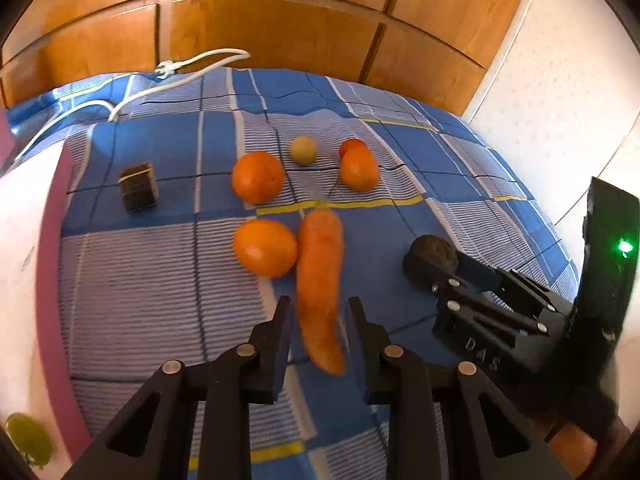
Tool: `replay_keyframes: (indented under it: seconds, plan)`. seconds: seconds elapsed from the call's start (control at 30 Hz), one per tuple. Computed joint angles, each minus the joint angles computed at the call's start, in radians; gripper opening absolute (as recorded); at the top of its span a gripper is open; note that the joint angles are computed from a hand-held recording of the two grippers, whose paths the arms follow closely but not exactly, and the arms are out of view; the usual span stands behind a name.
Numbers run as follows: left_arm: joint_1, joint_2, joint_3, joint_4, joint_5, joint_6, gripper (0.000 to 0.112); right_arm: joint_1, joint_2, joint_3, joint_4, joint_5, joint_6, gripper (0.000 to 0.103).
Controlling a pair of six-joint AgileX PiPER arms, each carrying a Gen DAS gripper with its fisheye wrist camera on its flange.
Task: Organize fruits
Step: 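Grasp the carrot with the left tool and lift it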
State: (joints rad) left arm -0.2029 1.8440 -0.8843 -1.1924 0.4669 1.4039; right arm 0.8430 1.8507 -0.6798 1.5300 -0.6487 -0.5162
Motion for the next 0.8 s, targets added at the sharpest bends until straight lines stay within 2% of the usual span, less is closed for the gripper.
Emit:
replay_keyframes:
  seconds: [0.4,0.5,0.67,0.8]
  plan:
    - [-0.103,0.099,-0.128,0.100,-0.075,-0.164,0.027,-0.016,0.000,0.059,-0.195,0.000,0.241,0.042]
    - [-0.117,0.113,-0.135,0.064,-0.101,-0.115,0.028,-0.024,-0.001,0.077,-0.255,-0.001,0.319,0.042]
    - [-0.110,0.087,-0.097,0.011,-0.105,-0.019,0.027,-0.020,-0.001,0.082,-0.265,-0.007,0.335,0.042]
    - [-0.095,0.007,0.031,-0.157,-0.114,0.245,0.027,-0.020,-0.003,0.074,-0.241,-0.001,0.297,0.042]
